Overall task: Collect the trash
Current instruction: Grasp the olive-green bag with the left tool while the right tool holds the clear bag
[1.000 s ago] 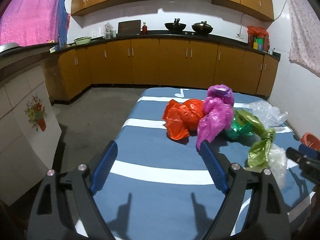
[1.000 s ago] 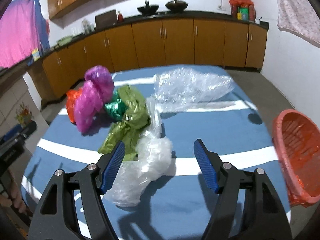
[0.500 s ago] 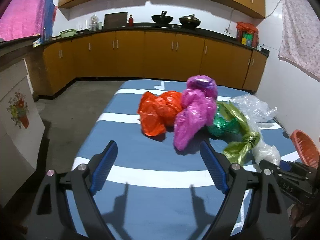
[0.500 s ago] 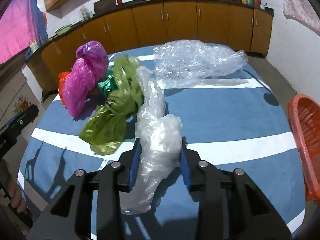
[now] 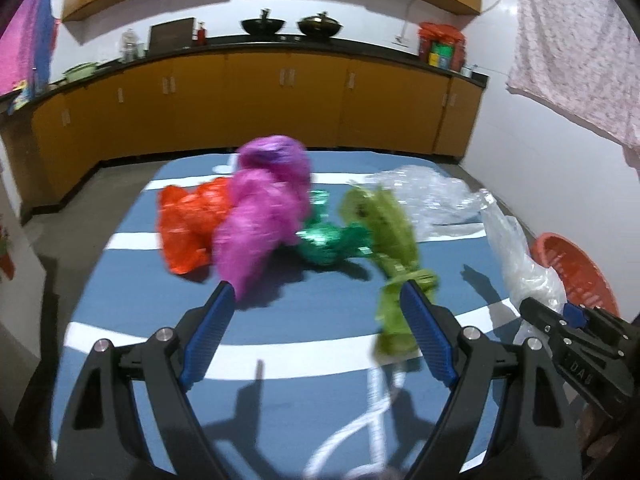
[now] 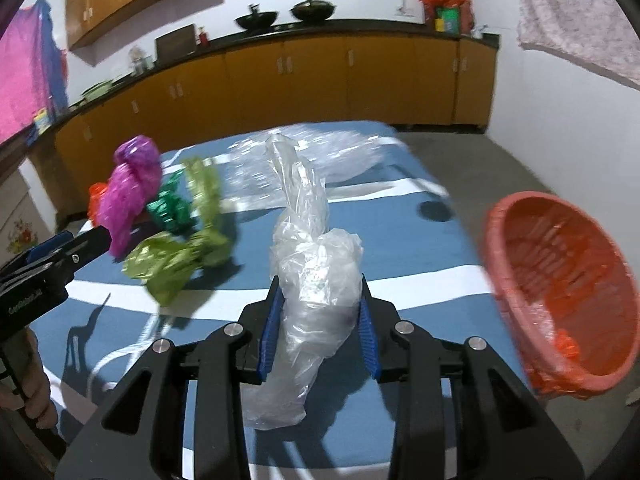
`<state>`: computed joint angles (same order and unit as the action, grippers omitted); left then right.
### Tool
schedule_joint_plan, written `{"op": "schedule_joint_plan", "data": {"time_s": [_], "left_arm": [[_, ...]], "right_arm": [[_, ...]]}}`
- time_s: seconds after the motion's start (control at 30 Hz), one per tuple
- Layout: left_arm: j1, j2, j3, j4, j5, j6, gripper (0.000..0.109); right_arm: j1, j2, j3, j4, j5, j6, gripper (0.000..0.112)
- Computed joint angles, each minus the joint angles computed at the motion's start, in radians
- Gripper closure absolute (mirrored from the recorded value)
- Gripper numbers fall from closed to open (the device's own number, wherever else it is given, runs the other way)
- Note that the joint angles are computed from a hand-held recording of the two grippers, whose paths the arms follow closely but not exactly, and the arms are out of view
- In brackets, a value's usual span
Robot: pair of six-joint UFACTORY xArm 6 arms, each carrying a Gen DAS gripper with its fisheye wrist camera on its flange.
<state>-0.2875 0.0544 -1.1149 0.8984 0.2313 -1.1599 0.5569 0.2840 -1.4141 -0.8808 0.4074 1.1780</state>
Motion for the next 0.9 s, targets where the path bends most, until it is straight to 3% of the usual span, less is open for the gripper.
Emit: {"op": "schedule_joint_plan", "data": {"time_s": [0.2, 0.3, 0.5, 0.67, 0.73, 0.9], "left_arm": [[-0.047, 0.103, -0.118, -0.105, 0.007, 0.124, 0.025], [-0.077, 0.171, -0.193, -0.163, 0.069, 0.216, 0.028], [-0.106, 0.267, -0.279, -0.393, 0.149, 0.456, 0.053], [-0.105, 0.279, -0.268, -0.519, 0.114, 0.561, 0.091], [-0.104, 0.268, -0.248, -0.533, 0.085, 0.576, 0.097], [-0.103, 0.212, -0.184, -0.537, 0.023, 0.579, 0.1]], "right_arm": [[-0.047, -0.061, 0.062, -0.062, 0.015, 0.091, 0.077], [-0.066, -0.08, 0.087, -0.069, 0.01, 0.117, 0.077], [-0.083, -0.094, 0.114, -0.067, -0.001, 0.121, 0.077], [-0.084, -0.101, 0.124, -0.07, -0.006, 0.127, 0.077], [-0.087, -0.104, 0.128, -0.074, -0.01, 0.129, 0.077], [-0.086, -0.124, 0.145, -0.097, -0.014, 0.148, 0.077]]}}
